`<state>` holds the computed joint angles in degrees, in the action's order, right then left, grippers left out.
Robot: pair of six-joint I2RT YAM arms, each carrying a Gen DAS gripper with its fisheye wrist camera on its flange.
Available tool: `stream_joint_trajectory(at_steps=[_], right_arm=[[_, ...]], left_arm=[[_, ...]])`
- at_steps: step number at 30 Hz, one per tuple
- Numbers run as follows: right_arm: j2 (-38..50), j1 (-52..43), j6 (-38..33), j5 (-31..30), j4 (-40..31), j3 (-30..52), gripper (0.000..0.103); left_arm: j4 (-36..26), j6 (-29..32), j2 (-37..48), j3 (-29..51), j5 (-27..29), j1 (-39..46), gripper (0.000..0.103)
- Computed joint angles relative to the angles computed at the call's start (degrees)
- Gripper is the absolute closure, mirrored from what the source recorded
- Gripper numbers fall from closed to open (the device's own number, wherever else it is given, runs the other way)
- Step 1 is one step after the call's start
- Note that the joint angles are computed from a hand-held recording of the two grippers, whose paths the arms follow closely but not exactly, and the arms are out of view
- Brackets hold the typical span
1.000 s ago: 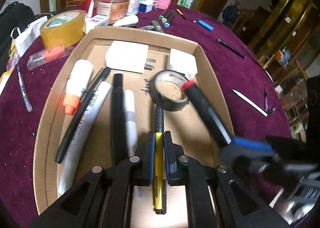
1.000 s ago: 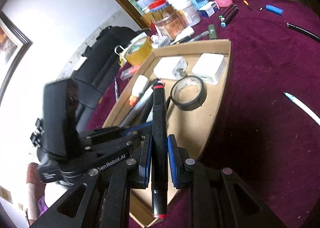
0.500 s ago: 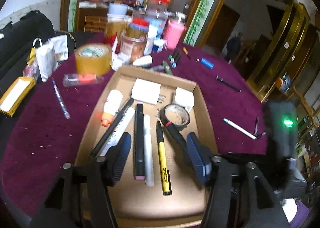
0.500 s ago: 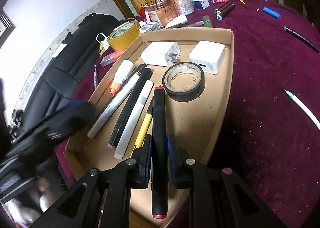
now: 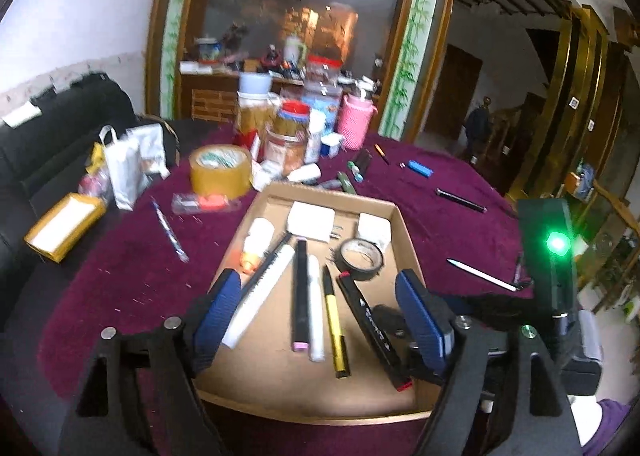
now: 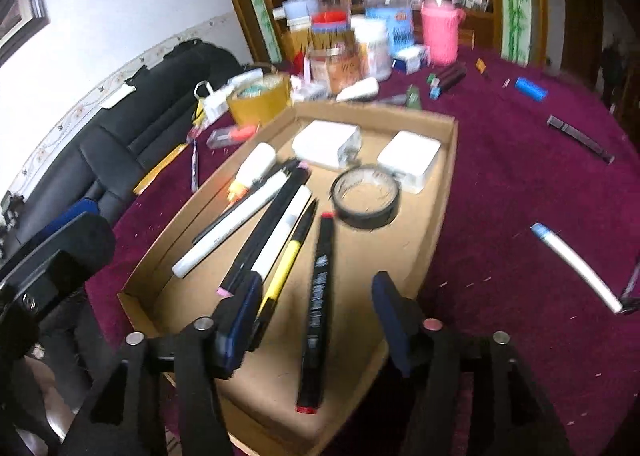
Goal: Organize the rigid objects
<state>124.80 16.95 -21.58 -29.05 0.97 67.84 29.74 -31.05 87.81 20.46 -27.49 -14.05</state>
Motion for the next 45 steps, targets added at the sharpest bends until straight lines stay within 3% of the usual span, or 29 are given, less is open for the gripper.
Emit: stream_joint_trajectory(at_steps=[4,10,17,29,45], right_arm=[[-4.07,-1.39,0.42,0.87,9.38,-6.63,0.027],[-7.11,-3.89,0.20,2.37,18.44,-12.01,0.019],[-7.41,-7.36,-0.16,2.93,22.62,-13.71,0.017],[-4.18,-13.32,0.54,-0.04,19.92,-9.20,0.017],[2.97,-16.89,1.01,-0.58,14.21,0.11,0.016]], left_arm=[[0.14,0.30,-1.59,-1.12,-7.37,-4.04,0.018],[-0.83,-0.30,-3.18,-0.77,-13.47,-8.33,0.015],[-5.54,-2.15,-1.34,3.28,-17.56,-12.85,0.015],[-8.83,-0.80,6.47,11.72,-17.76,-17.58,0.015],[-10.88,-0.20,15.73,20.44,-9.46,-16.39,0.015]])
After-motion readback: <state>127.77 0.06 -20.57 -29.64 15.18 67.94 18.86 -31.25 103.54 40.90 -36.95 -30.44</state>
